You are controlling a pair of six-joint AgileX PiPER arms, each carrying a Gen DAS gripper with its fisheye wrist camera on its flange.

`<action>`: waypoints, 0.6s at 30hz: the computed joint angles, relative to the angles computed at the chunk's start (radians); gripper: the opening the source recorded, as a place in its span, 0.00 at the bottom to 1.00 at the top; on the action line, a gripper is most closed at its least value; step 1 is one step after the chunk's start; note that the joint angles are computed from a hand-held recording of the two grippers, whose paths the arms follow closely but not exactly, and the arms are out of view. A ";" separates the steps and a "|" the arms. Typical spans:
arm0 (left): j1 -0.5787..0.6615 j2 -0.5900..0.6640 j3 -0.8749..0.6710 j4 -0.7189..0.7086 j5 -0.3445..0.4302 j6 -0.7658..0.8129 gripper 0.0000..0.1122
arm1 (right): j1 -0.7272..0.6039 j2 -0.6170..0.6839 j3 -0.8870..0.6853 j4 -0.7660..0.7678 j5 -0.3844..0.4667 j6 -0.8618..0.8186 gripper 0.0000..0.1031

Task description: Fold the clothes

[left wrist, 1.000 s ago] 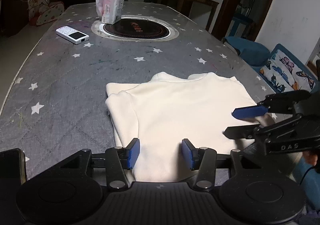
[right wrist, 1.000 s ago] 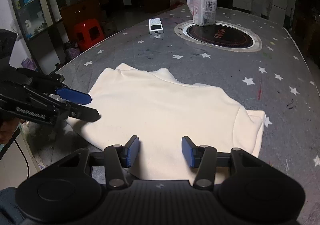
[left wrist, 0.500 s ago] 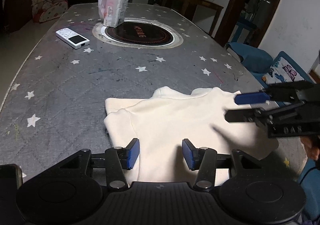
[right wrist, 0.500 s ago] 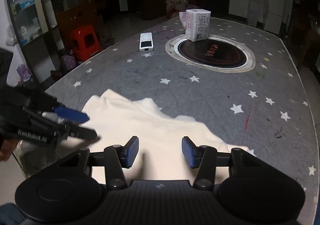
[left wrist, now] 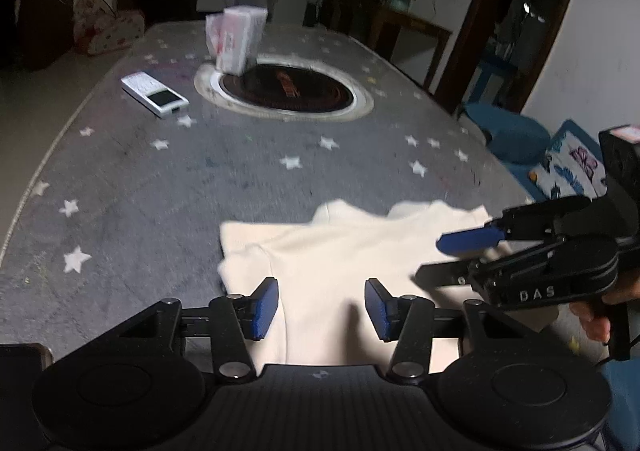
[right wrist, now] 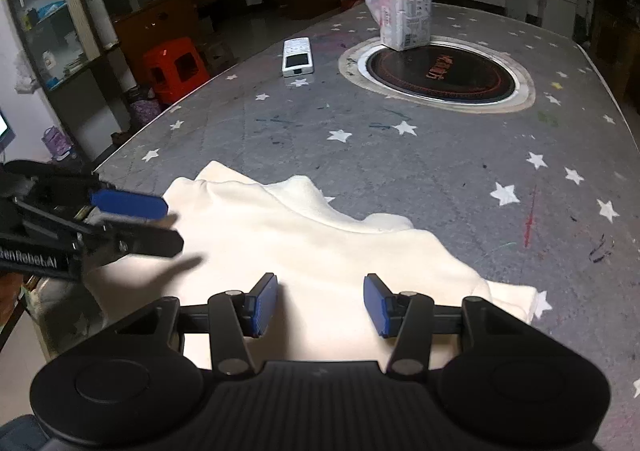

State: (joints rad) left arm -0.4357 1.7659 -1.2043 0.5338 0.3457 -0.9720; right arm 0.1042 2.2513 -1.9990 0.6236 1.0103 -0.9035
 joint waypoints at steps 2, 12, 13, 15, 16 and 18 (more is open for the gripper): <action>-0.004 -0.021 0.026 0.046 -0.002 -0.050 0.46 | -0.007 -0.002 -0.002 0.000 -0.001 -0.013 0.47; 0.016 0.010 0.003 -0.018 -0.049 0.032 0.44 | -0.025 0.088 -0.188 -0.039 0.059 0.077 0.44; 0.019 0.024 -0.016 -0.034 -0.049 0.054 0.44 | -0.021 0.097 -0.206 -0.044 0.059 0.084 0.41; 0.028 0.058 -0.061 -0.089 -0.046 0.118 0.44 | -0.014 0.143 -0.294 -0.054 0.093 0.125 0.37; 0.035 0.077 -0.084 -0.142 -0.048 0.174 0.44 | -0.010 0.173 -0.347 -0.059 0.116 0.152 0.33; 0.047 0.116 -0.130 -0.246 -0.046 0.280 0.44 | 0.000 0.233 -0.455 -0.083 0.156 0.200 0.29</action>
State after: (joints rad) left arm -0.3886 1.8816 -1.3347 0.2880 0.3001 -0.6919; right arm 0.1043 2.4847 -2.4544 0.5401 1.1661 -0.7030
